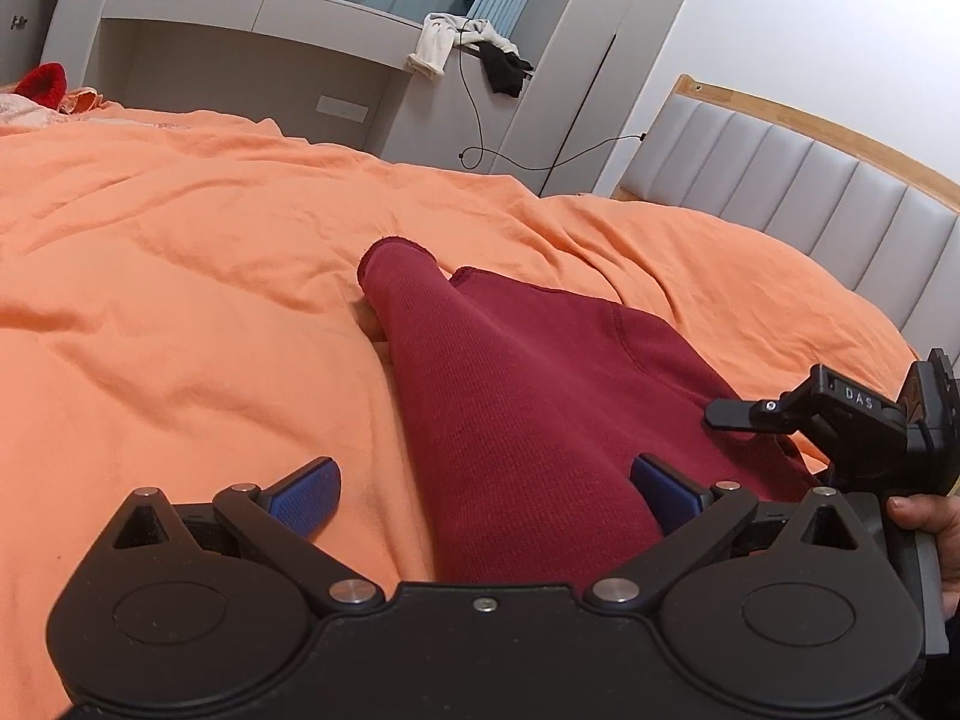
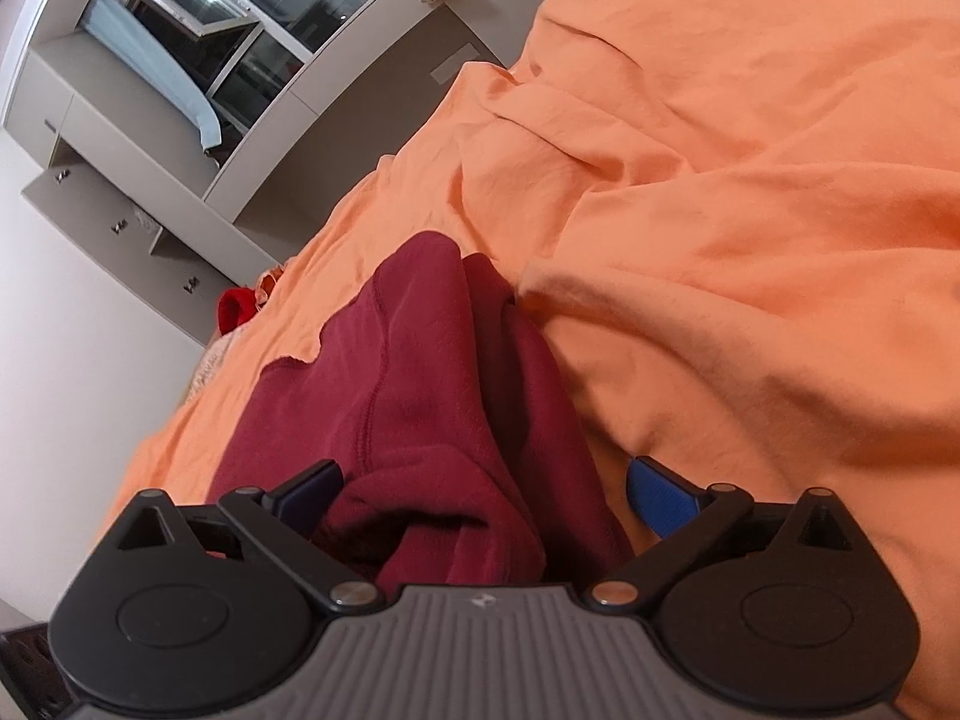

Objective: Fold small clothes
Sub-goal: 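Grasp the folded shirt's edge with the right gripper and press it flat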

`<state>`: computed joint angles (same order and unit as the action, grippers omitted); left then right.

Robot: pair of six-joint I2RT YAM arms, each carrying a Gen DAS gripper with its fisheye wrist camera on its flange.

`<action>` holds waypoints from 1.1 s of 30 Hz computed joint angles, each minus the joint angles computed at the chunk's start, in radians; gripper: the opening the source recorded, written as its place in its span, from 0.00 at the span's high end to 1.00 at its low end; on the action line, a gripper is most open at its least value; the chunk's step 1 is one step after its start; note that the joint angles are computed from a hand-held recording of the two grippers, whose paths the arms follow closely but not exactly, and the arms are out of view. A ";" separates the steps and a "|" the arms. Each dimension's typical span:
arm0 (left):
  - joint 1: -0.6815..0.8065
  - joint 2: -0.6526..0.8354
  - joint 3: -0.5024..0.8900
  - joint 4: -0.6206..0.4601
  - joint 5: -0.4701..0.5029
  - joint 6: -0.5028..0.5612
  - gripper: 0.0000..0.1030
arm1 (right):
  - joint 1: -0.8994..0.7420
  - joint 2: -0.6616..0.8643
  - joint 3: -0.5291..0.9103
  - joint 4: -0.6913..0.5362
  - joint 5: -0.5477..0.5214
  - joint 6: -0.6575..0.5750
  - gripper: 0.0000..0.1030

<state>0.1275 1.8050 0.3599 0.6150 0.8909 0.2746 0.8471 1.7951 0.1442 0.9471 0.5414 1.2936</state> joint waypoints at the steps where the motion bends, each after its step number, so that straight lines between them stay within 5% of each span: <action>1: -0.001 0.001 0.001 -0.001 0.000 0.001 0.00 | 0.007 0.001 0.006 -0.014 0.009 -0.003 0.01; 30: 0.000 -0.004 -0.003 0.001 -0.004 0.005 0.00 | 0.031 -0.006 0.028 -0.085 0.047 -0.030 0.00; 33: 0.000 -0.003 -0.003 0.002 -0.004 0.005 0.00 | 0.048 0.022 -0.009 0.022 0.084 0.024 0.01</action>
<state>0.1272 1.8021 0.3569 0.6170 0.8872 0.2795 0.8948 1.8173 0.1356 0.9690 0.6255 1.3180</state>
